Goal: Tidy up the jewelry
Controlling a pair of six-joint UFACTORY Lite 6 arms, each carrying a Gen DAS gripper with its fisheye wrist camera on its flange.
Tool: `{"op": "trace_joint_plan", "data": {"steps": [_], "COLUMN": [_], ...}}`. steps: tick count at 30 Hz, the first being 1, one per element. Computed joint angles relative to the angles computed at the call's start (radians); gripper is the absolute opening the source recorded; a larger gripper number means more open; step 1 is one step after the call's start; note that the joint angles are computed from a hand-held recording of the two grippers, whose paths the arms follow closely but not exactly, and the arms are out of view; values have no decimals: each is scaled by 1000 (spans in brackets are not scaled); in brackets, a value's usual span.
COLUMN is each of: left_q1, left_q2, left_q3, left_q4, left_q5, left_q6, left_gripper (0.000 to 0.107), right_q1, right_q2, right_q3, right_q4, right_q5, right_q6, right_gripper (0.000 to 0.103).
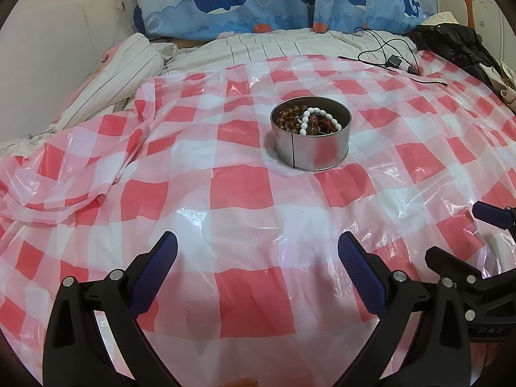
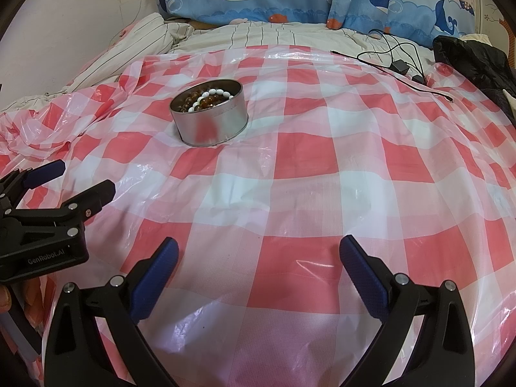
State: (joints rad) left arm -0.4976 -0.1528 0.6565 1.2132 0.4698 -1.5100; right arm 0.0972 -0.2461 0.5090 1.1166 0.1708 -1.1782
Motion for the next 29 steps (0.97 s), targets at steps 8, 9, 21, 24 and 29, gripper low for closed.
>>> {"op": "trace_joint_plan", "data": {"steps": [8, 9, 21, 24, 29], "left_q1": [15, 31, -9, -12, 6], "left_q2": [0, 2, -9, 33, 24], "left_q3": [0, 3, -27, 6, -6], "left_q4": [-19, -36, 23, -43, -77], "left_q5": [-28, -46, -31, -5, -21], "left_q6": [12, 28, -50, 15, 27], "left_gripper": [96, 96, 96, 96, 96], "right_q1": [-4, -4, 8, 10, 6], "right_q2": [4, 4, -5, -7, -4], "right_q3": [2, 2, -7, -8, -9], "right_q4": [10, 10, 33, 29, 42], "right_q5": [2, 2, -6, -8, -5], "right_q6": [-14, -14, -23, -19, -36], "right_gripper": [96, 96, 96, 96, 96]}}
